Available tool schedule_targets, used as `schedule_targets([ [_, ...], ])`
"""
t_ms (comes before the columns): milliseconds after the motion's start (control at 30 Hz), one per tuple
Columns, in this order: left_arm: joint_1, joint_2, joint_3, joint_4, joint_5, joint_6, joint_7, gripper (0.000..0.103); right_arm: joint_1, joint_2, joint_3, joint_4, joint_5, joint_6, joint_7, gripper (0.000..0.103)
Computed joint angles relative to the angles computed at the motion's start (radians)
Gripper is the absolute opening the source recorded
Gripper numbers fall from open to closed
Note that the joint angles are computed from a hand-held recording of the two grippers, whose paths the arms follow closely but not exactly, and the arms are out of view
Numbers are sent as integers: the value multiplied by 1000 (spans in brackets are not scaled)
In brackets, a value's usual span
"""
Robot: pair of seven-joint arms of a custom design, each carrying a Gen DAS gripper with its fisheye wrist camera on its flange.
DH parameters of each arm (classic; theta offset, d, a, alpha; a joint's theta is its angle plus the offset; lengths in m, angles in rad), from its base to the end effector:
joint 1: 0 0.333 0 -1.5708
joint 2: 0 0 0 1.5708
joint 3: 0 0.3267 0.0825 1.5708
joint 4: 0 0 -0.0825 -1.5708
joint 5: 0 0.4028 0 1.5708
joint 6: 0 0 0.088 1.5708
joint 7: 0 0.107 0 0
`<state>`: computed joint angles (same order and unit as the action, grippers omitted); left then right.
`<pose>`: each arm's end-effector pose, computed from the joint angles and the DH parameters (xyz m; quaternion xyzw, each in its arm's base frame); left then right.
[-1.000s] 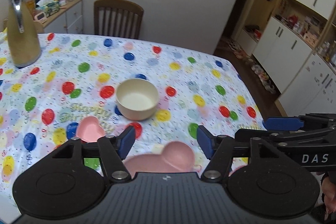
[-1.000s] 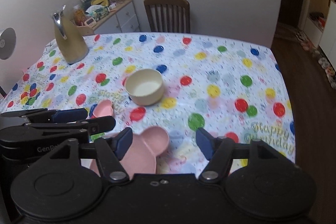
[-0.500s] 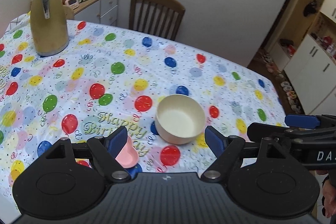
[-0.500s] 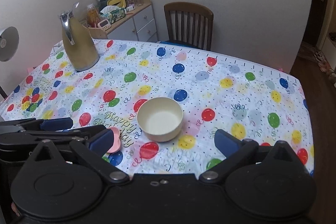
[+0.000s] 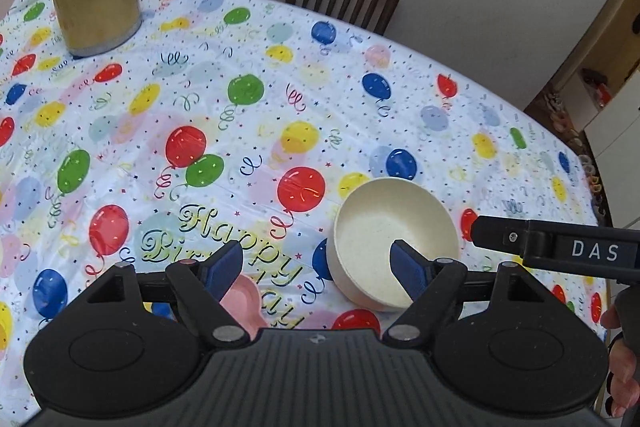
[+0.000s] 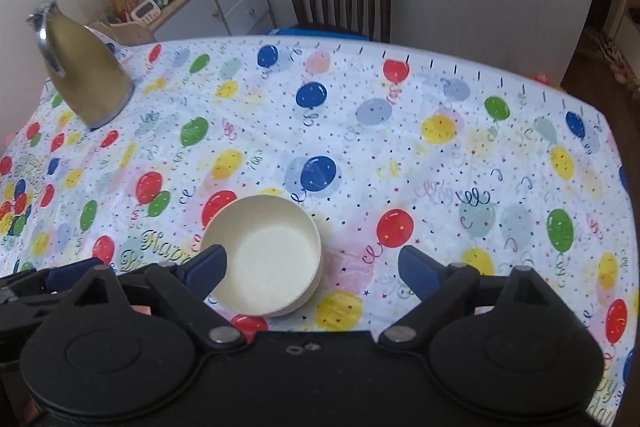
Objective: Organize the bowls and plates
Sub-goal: 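Move both grippers to the rim of the cream bowl, then close both grippers on the cream bowl rim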
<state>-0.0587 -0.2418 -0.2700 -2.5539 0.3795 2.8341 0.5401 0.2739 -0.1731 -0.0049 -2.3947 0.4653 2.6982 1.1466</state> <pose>0.4504 -0.1746 0.4018 -0.7899 0.5470 -0.2284 0.1571 0.5059 0.1238 0.4331 -0.7798 0.5638 -0.0797 0.2600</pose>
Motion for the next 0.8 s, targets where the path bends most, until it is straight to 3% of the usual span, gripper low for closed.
schedule_targets([
  [267,4,128,18,67,69,14,-60,80,-25,154,24,101,4,-37,-7,68],
  [333,-2,147,28,76,93,20,-75,80,-33,172,32,115,11,-48,-18,56],
  [533,-31,191,60,98,77,49,-48,53,-44,196,52,134,15,-71,-50,33],
  [600,-39,200,68,101,59,57,-38,37,-44,197,56,136,16,-71,-63,25],
  [800,-49,210,76,108,82,60,-60,17,-42,193,60,124,-28,-42,-66,10],
])
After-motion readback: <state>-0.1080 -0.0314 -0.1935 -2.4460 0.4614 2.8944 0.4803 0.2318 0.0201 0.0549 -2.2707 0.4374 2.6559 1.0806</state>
